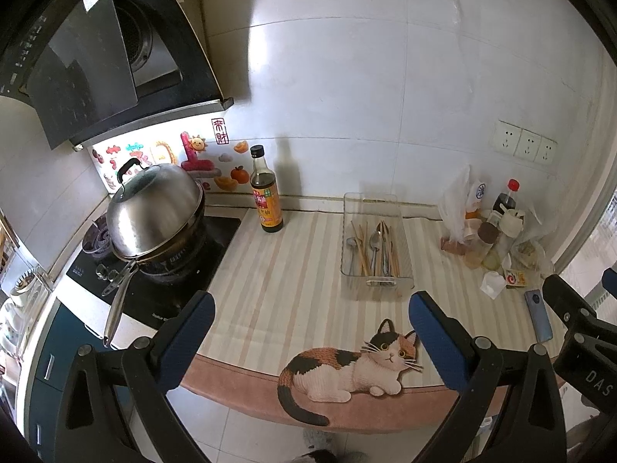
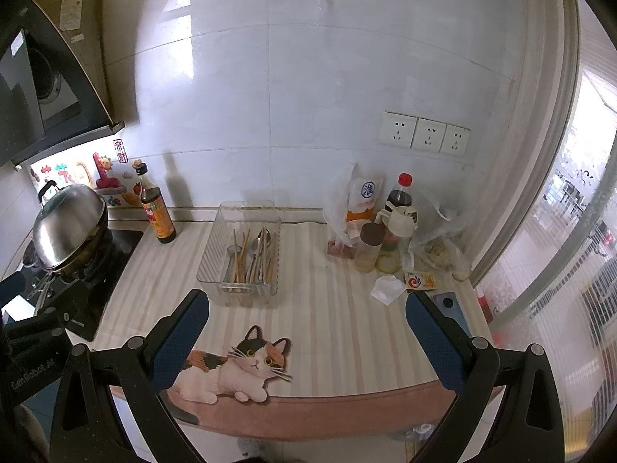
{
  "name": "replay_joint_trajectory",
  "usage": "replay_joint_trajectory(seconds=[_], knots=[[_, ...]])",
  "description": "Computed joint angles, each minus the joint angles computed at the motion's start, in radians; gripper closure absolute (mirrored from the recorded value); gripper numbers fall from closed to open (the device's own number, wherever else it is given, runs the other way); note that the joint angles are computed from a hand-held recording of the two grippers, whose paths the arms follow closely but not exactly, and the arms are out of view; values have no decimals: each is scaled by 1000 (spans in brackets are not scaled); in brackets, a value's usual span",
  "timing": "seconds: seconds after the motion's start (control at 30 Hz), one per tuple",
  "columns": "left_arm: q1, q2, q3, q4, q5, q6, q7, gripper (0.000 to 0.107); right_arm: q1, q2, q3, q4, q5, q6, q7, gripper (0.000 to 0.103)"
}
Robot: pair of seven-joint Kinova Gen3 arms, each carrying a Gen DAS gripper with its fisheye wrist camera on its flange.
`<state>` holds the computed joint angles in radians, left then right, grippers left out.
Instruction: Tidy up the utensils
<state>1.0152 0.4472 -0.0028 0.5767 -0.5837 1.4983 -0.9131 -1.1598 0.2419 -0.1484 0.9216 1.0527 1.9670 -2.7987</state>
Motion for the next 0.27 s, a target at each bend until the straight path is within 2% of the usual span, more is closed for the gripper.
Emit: replay_joint_trajectory(seconds=[0.27], knots=[[-5,-3,4,2,7,-6,-4,5,0,3,2,-7,-2,3,6,0]])
